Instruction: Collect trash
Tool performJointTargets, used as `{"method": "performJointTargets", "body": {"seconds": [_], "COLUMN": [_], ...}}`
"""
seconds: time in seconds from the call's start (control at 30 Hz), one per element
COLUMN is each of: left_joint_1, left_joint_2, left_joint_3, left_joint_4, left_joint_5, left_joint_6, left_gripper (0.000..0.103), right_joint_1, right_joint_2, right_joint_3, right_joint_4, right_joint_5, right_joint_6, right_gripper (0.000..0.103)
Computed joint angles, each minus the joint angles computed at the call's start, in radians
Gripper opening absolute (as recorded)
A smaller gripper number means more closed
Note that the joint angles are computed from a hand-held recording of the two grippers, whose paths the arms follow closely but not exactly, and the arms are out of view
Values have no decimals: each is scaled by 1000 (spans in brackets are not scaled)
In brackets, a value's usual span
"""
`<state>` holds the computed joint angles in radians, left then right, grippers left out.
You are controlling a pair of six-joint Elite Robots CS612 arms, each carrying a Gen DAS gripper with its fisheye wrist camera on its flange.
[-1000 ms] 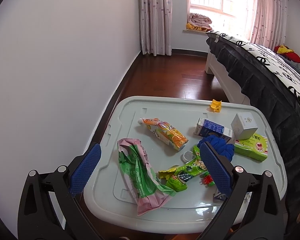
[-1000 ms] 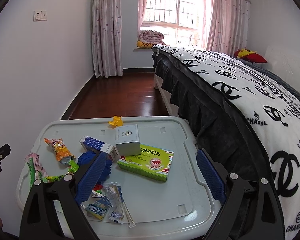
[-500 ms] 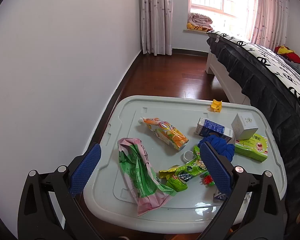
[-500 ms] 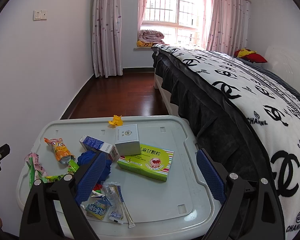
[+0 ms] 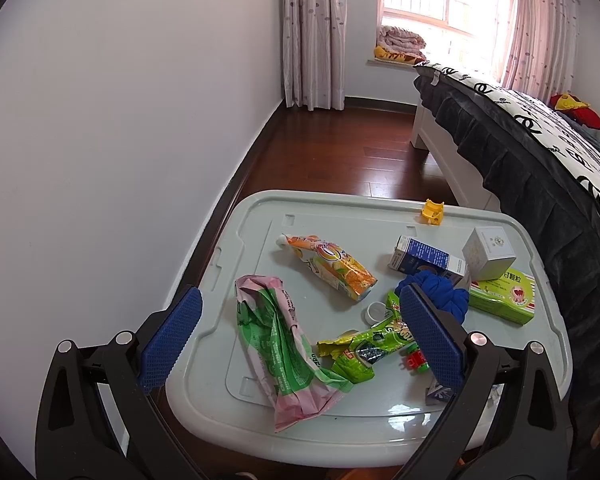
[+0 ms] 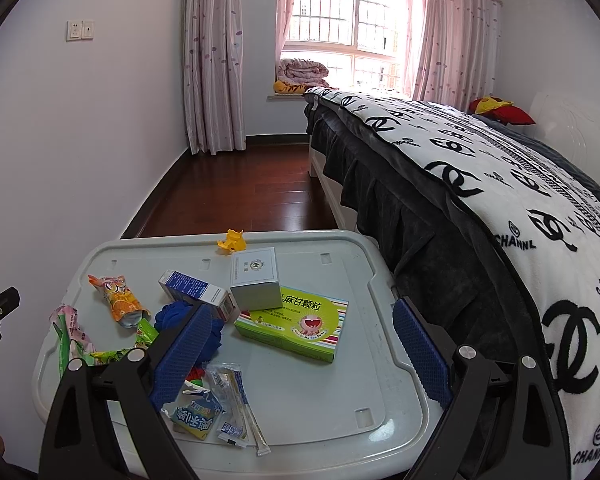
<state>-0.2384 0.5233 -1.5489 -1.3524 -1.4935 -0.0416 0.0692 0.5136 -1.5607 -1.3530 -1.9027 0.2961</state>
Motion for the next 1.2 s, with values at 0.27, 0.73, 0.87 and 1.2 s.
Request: {"method": "performJointTargets", "body": {"seconds": [0.27, 0.73, 0.87, 1.2], "left_joint_1": [-1, 1, 1, 36], "left_joint_2": [-1, -1, -1, -2], "left_joint_3": [1, 3, 3, 21], "left_joint_4": [4, 2, 1, -56], "left_joint_5": [0, -2, 0, -47], "left_joint_6": [-4, -4, -8, -129], "left_gripper": [97, 97, 97, 97], "right_joint_1": [-1, -1, -1, -12], "right_joint_2": [2, 4, 3, -14], "right_joint_3": [-1, -1, 0, 76], "right_joint_4": [3, 3, 3, -41], "right_joint_5": [6, 9, 11, 243], "right_joint_6": [0, -2, -2, -223], "right_gripper": [90, 90, 90, 95]}}
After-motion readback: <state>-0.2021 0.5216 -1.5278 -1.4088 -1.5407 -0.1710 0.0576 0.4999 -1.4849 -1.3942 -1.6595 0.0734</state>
